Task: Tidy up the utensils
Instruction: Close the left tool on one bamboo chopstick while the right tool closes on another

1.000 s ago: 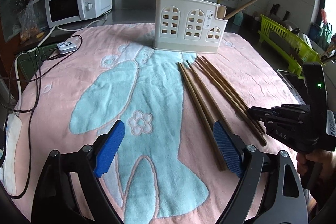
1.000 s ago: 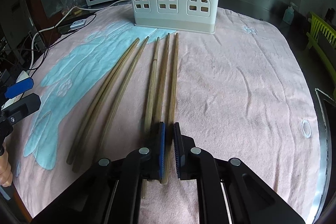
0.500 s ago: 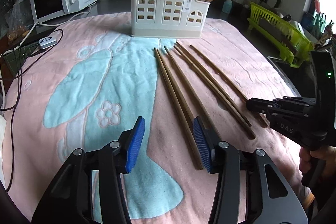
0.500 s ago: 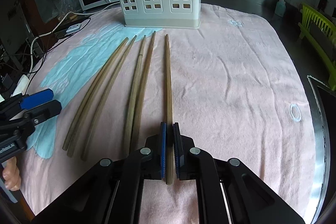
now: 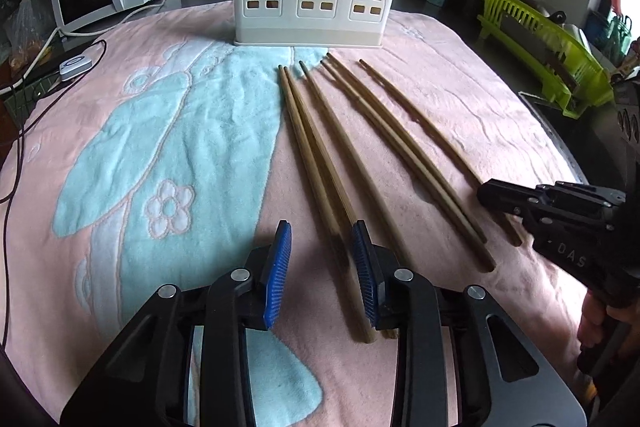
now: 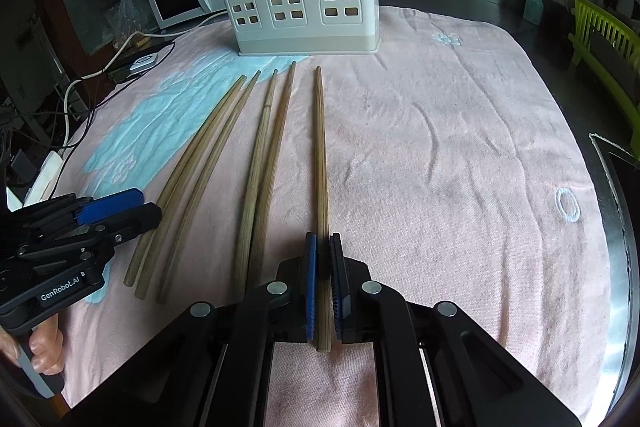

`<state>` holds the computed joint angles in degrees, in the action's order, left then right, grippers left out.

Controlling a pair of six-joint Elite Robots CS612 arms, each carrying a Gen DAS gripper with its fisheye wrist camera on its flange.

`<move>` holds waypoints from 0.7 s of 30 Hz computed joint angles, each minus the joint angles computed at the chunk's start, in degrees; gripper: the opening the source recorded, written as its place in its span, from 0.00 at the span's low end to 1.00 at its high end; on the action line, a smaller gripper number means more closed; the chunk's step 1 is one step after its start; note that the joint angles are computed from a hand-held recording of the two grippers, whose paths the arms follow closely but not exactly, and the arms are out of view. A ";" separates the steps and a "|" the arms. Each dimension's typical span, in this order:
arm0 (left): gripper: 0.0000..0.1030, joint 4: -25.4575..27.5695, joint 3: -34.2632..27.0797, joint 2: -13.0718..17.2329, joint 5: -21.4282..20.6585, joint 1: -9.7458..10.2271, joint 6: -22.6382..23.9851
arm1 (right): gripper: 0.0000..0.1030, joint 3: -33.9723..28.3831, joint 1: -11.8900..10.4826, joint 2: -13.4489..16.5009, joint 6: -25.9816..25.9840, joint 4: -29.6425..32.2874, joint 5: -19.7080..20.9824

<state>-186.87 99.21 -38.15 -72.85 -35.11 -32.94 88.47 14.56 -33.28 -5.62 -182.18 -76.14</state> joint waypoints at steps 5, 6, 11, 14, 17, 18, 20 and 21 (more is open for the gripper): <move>0.30 1.26 -0.51 0.06 1.99 -0.33 -0.35 | 0.06 0.17 -0.10 -0.05 0.12 -0.24 0.35; 0.29 1.57 -0.45 0.00 2.44 -0.39 -0.48 | 0.06 0.16 -0.11 -0.04 0.17 -0.26 0.39; 0.27 1.96 -0.11 -0.17 2.65 -0.30 -2.74 | 0.06 0.18 -0.10 -0.04 0.18 -0.34 0.36; 0.22 3.63 -0.83 0.00 2.99 -0.66 -2.35 | 0.06 0.17 -0.10 -0.04 0.25 -0.30 0.35; 0.19 5.09 -1.39 0.25 5.65 -1.27 -1.77 | 0.06 0.18 -0.12 -0.05 0.29 -0.25 0.48; 0.18 5.27 -1.51 0.30 6.03 -1.27 -2.16 | 0.06 0.18 -0.09 -0.07 0.24 -0.23 0.42; 0.14 5.21 -1.54 0.30 5.84 -1.05 -2.88 | 0.06 0.15 -0.10 -0.05 0.16 -0.27 0.39; 0.14 5.28 -1.64 0.33 5.77 -0.95 -2.89 | 0.06 0.16 -0.12 -0.03 0.19 -0.34 0.45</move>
